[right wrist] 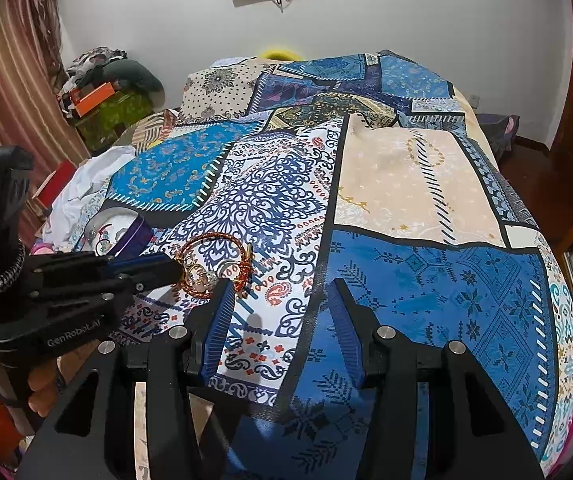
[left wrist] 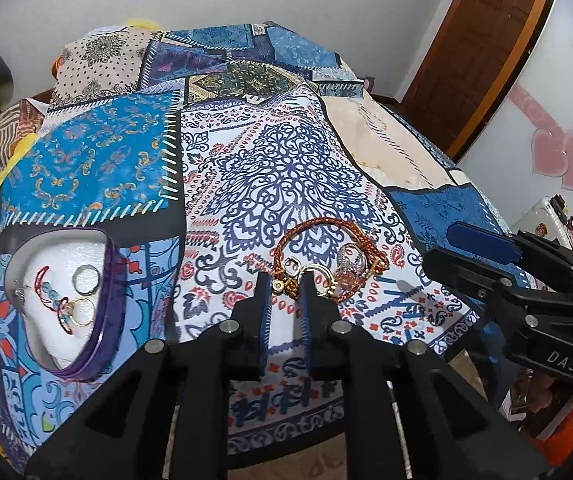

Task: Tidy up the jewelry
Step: 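Grasp the orange twisted bracelet with the left gripper while the right gripper grasps a silver ring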

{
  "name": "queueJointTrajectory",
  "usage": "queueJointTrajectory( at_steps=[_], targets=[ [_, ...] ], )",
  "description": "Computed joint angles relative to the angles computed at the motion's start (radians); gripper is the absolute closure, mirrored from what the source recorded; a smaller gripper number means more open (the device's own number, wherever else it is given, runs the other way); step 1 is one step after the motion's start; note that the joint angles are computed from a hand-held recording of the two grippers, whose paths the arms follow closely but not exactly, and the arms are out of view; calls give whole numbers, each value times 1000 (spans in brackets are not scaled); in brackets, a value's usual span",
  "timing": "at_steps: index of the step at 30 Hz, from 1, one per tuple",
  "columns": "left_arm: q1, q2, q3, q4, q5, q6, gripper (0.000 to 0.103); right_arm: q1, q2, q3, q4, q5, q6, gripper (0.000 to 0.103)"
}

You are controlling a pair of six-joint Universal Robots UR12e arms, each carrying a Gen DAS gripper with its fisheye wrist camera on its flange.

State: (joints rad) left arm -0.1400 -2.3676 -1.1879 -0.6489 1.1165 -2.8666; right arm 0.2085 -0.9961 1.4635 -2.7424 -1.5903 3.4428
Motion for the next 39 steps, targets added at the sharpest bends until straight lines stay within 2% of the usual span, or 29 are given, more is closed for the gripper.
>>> queueJointTrajectory(
  at_steps=[7, 20, 21, 31, 39],
  targets=[
    [-13, -1, -10, 41, 49, 17, 84, -6, -1, 8, -3, 11, 20, 58],
    [-15, 6, -38, 107, 71, 30, 88, -3, -2, 10, -5, 16, 15, 58],
    [-13, 9, -43, 111, 64, 31, 92, -3, -3, 11, -7, 15, 16, 58],
    [0, 45, -85, 209, 4, 14, 91, 2, -3, 4, 2, 12, 6, 58],
    [28, 61, -106, 263, 7, -42, 91, 11, 16, -30, 28, 22, -37, 58]
  ],
)
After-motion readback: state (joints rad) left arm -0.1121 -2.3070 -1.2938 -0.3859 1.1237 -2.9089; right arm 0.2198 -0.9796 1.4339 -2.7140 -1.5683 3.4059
